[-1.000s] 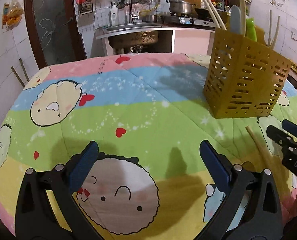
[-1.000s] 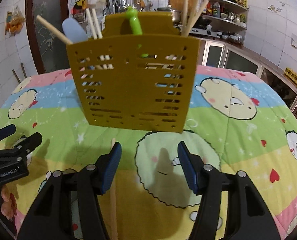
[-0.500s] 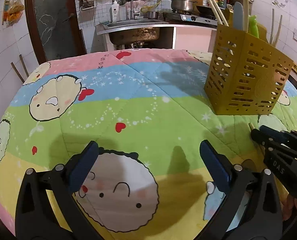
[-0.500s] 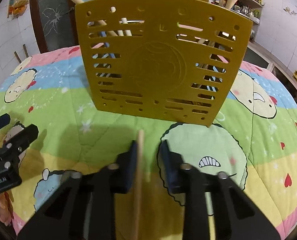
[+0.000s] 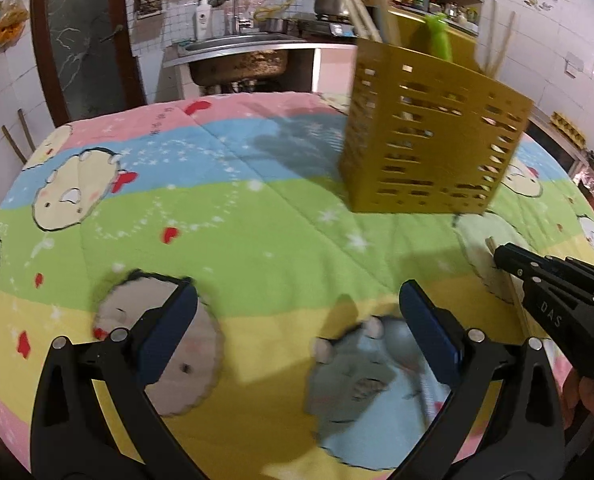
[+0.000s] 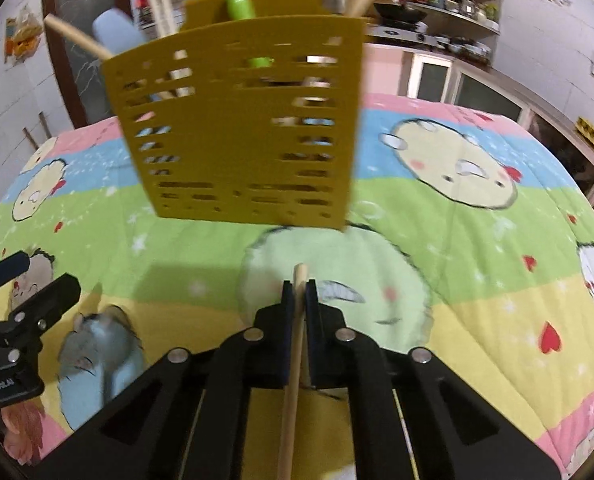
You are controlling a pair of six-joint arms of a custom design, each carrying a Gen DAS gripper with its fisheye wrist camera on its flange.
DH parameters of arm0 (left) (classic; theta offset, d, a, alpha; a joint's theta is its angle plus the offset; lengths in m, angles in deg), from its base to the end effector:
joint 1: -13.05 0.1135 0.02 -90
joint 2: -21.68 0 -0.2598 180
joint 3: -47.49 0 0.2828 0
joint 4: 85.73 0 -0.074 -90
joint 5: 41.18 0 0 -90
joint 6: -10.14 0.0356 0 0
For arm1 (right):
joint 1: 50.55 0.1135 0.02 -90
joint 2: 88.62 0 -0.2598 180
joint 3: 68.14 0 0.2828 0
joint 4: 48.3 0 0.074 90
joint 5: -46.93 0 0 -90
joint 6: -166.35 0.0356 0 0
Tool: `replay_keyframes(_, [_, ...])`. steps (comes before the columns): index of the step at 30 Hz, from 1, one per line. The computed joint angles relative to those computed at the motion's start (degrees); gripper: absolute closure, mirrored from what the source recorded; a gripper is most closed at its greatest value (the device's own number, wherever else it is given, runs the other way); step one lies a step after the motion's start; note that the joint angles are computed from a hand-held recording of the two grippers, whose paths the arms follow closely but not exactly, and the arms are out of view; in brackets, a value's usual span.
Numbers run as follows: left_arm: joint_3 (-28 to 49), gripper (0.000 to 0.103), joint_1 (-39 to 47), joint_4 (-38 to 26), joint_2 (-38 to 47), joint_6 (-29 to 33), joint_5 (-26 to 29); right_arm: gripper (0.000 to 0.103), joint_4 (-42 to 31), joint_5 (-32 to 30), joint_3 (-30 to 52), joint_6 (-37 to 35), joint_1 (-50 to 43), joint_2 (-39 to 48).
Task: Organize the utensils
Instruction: 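Close the right tool on the chopstick while the left tool grasps the clear ladle handle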
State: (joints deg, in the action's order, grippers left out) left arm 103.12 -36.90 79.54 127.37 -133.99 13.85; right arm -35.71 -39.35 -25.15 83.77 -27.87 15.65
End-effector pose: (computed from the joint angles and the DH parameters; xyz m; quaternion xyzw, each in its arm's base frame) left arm 0.2188 -0.2286 0.0534 -0.0995 0.9278 0.0162 0.3592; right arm 0.2705 0.1105 0.0350 -0.1128 0.9285 0.0622 0.3483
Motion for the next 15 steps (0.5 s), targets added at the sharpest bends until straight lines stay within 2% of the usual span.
replay_keyframes(7, [7.27,0.006,-3.47,-3.99,6.02,-1.51,1.77,0.097,1.48,-2.42,-3.47,-2.14,-6.53,-2.15])
replay_keyframes(10, [9.00,0.019,-3.34,-3.99,7.88,-1.06,4.34,0.097,2.16,-2.97,-3.41,-2.08,-7.02,-1.23])
replay_keyframes(12, [9.92,0.031,-3.15,-4.00,8.84,-0.49,6.12,0.097,2.02,-3.15,-3.00,-2.08,-7.16,-0.57])
replay_keyframes(15, [11.42,0.042,-3.39,-4.84,10.01,-0.62,6.36,0.097,1.19,-3.22,-1.78,-2.02,-7.21,0.78])
